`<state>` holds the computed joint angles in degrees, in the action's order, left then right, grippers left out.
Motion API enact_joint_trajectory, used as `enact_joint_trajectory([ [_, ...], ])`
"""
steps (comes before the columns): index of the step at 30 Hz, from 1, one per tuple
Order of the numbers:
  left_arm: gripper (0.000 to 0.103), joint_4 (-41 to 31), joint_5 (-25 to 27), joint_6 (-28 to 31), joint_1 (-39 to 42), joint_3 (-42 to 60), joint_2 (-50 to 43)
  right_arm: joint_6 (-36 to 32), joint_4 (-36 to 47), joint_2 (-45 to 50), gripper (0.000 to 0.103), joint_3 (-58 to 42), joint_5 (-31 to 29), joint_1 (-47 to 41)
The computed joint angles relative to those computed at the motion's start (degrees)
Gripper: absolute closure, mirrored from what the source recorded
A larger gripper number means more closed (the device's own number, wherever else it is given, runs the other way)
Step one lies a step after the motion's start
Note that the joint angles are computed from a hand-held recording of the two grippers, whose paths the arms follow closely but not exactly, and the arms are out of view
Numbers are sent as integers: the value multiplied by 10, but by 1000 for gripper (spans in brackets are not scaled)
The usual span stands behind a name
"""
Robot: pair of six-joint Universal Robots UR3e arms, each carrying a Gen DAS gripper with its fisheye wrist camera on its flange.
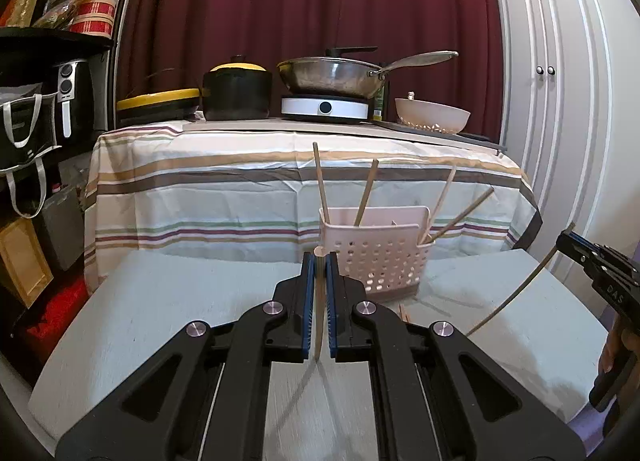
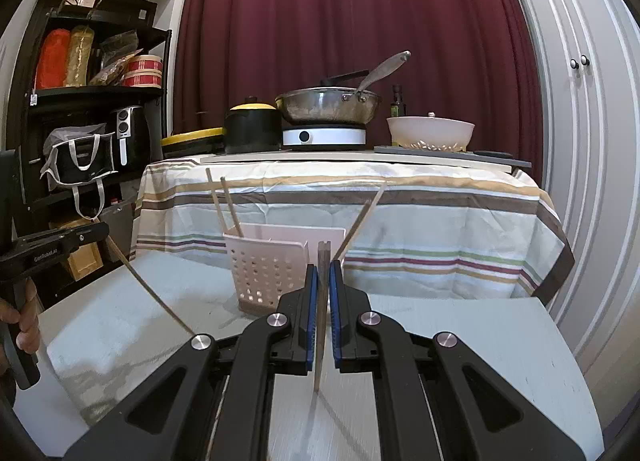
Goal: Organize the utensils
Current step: 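Lift both held chopsticks upright and carry them to the caddy, then lower both held chopsticks into the white caddy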
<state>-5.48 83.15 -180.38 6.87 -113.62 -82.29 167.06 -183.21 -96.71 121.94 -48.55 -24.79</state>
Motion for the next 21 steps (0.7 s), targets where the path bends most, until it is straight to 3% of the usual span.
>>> enact_joint_trajectory([
  [8,97,-13,-15,6,8,47,-35,14,6,48,96,-60,-18,25],
  [21,97,-45,-25,17,3,171,-75,61,20,99,96,-185,1,39],
])
